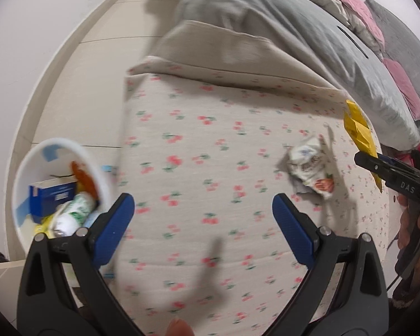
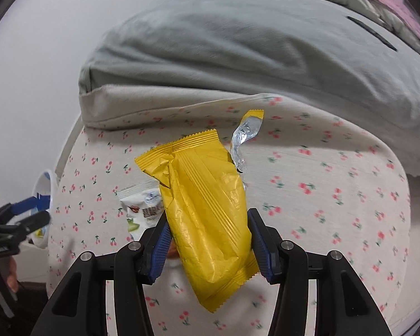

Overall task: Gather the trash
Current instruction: 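Grasp the white pecan kernels packet with the left tool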

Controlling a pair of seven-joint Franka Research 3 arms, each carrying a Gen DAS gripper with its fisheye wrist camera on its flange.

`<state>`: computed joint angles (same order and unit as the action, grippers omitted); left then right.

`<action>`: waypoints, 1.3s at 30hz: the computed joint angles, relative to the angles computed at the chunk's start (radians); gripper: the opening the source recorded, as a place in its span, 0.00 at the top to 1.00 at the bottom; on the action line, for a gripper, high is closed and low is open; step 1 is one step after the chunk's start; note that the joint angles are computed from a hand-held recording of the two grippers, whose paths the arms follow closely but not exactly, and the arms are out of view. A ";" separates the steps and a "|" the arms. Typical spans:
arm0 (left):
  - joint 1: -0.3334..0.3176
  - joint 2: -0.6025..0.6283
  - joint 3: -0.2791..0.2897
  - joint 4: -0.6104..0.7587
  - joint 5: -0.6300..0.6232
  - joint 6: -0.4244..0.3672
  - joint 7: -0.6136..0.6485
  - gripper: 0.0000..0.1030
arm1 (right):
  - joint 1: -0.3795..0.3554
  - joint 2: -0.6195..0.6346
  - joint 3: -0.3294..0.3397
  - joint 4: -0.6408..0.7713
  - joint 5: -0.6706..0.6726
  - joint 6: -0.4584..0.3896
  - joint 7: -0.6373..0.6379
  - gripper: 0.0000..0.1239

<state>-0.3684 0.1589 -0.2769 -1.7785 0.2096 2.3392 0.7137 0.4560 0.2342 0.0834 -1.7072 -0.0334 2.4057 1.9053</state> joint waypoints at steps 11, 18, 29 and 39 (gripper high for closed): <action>-0.112 0.227 0.002 0.302 0.079 -0.123 -0.080 0.04 | -0.039 -0.097 -0.009 -0.089 -0.009 -0.011 0.048 0.57; -0.182 0.349 0.036 0.474 0.125 -0.196 -0.150 0.04 | -0.074 -0.158 -0.007 -0.174 -0.023 -0.005 0.113 0.57; -0.273 0.508 0.091 0.688 0.184 -0.252 -0.339 0.04 | -0.122 -0.227 -0.001 -0.263 -0.024 0.030 0.159 0.57; -0.374 0.650 0.151 0.930 0.270 -0.436 -0.277 0.14 | -0.144 -0.246 0.004 -0.293 -0.009 0.051 0.161 0.57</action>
